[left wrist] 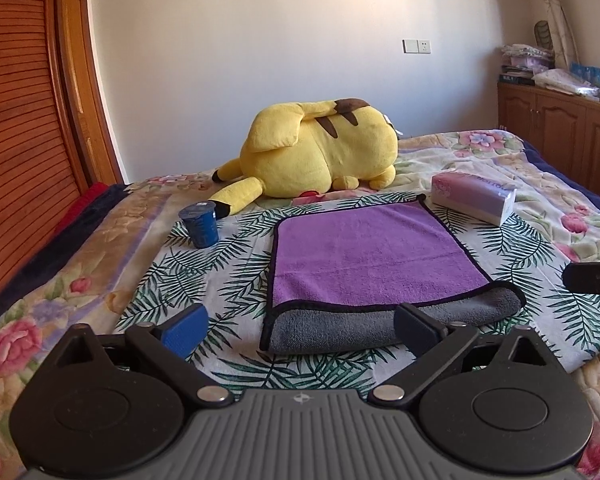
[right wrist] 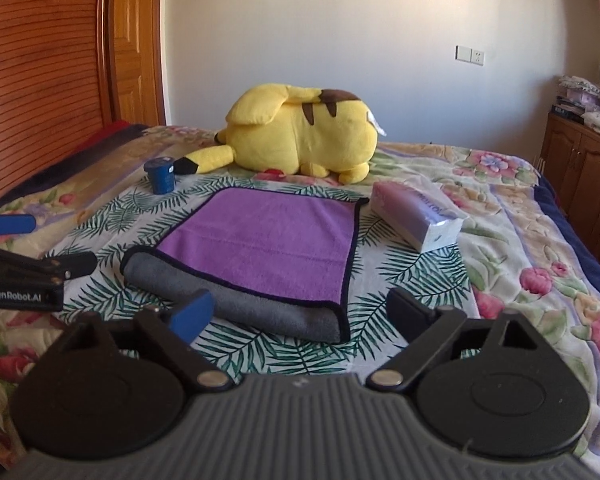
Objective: Fold towel
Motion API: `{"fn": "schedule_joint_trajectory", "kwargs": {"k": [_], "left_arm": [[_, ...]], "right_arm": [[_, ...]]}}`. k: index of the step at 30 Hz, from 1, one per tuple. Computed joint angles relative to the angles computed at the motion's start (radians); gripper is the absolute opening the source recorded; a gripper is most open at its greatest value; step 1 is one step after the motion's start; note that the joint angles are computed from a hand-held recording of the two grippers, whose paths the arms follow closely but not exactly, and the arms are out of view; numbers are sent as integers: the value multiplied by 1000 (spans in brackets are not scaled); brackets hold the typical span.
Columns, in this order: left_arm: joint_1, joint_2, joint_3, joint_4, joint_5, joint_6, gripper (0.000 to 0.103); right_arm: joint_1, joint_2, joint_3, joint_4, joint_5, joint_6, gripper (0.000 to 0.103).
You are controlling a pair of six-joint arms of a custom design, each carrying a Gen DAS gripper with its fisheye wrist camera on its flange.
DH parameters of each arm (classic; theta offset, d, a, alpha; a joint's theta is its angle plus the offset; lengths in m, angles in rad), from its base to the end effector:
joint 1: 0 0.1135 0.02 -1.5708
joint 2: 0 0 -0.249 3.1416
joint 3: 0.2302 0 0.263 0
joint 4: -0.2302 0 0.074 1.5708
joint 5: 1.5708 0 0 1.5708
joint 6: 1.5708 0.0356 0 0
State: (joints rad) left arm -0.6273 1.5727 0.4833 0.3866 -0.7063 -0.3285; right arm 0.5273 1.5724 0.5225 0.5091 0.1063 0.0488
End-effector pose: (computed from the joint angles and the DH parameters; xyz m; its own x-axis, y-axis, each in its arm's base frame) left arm 0.2316 -0.1394 0.0980 -0.5100 0.0666 -0.8576 -0.1257 0.9805 0.1509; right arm 0.2557 0.1445 0.1139 -0.4649 -0.2146 -0.8589 -0.3995 0.9166 -0.0127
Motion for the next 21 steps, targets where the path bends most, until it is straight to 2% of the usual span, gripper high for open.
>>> {"fn": "schedule_joint_trajectory", "kwargs": {"k": [9,21], "left_arm": [[112,96,25,132,138,76,73],[255,268,135,188,288,111,48]], "right_arm": [[-18,122,98,-18,-28,-30,89],[-51,288,238,-66,-73,-44,83]]}}
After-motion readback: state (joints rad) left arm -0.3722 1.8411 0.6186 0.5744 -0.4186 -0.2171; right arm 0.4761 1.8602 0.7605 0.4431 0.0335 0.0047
